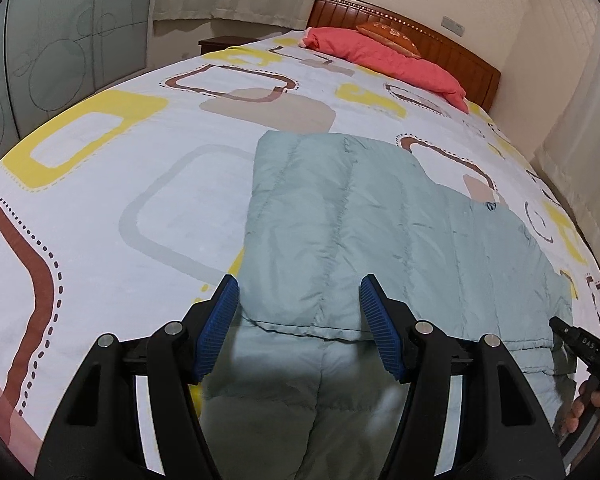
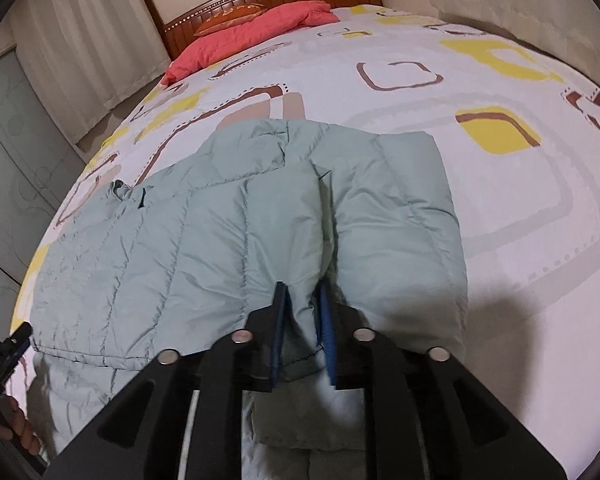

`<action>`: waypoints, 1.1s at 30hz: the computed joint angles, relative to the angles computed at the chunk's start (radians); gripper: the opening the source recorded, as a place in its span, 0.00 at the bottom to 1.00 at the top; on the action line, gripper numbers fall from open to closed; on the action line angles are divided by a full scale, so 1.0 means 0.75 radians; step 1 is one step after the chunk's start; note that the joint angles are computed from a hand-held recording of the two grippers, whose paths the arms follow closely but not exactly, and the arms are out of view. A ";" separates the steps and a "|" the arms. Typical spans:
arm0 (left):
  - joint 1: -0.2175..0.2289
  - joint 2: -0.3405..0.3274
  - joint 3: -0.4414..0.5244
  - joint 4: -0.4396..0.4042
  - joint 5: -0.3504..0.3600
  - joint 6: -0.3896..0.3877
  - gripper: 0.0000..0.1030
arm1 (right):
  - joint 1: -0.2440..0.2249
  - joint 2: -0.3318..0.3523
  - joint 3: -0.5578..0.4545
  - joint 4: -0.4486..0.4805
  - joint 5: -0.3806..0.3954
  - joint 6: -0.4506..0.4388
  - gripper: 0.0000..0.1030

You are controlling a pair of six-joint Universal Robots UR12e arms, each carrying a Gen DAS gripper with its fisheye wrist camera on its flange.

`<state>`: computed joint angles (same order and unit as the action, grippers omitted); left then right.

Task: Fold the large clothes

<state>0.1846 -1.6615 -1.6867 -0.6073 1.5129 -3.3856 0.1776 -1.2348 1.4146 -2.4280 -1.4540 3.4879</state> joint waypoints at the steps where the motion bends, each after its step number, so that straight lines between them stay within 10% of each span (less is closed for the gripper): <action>1: 0.000 -0.001 0.002 -0.005 0.002 0.004 0.61 | -0.002 -0.005 0.003 0.002 0.004 0.006 0.35; 8: 0.003 -0.009 0.020 -0.014 0.013 0.021 0.61 | 0.023 -0.040 0.019 -0.061 -0.154 0.026 0.46; 33: -0.115 -0.255 0.264 -0.087 0.166 0.178 0.61 | 0.162 0.262 -0.382 0.151 -0.162 -0.159 0.46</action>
<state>0.0986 -1.8524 -1.4885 -0.6726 1.6373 -3.2521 0.2989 -1.0385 1.1280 -2.3145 -1.5754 3.3688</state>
